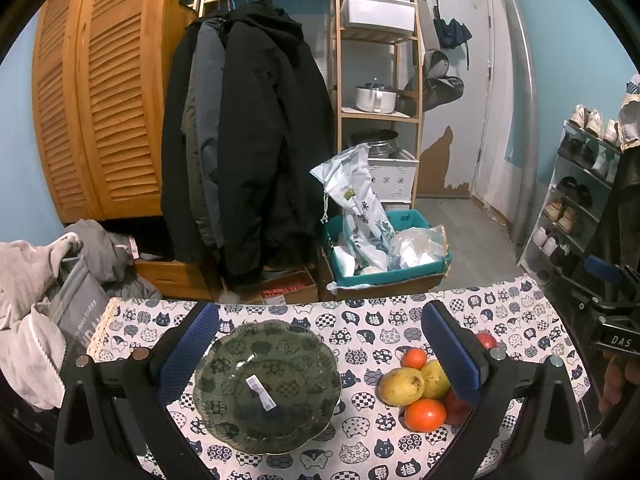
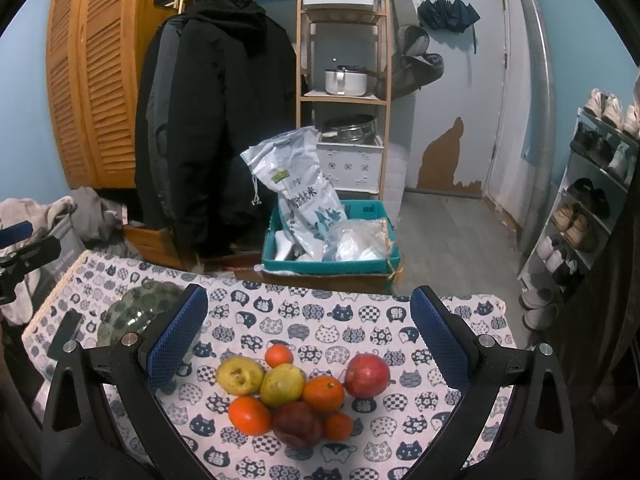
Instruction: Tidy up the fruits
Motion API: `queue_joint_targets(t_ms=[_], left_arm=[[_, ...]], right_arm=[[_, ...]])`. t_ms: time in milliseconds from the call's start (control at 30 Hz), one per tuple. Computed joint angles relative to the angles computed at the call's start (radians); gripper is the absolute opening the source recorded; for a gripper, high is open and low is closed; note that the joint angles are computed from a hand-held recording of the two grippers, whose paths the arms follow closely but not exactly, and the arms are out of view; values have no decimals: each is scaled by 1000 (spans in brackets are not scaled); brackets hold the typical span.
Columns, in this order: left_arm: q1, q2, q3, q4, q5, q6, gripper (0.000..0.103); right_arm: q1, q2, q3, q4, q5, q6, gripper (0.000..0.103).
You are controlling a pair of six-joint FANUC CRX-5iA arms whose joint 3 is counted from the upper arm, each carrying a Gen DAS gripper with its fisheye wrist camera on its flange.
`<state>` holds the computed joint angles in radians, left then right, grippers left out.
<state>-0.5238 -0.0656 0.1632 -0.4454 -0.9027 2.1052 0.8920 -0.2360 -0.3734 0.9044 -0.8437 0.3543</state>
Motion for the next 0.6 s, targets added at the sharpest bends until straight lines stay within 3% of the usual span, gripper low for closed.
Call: queue_joint_targets(t_ms=[600], left_arm=[[4,-5,-6,5,3,1,102]], right_arm=[[1,3,3,3,-1,-1,100]])
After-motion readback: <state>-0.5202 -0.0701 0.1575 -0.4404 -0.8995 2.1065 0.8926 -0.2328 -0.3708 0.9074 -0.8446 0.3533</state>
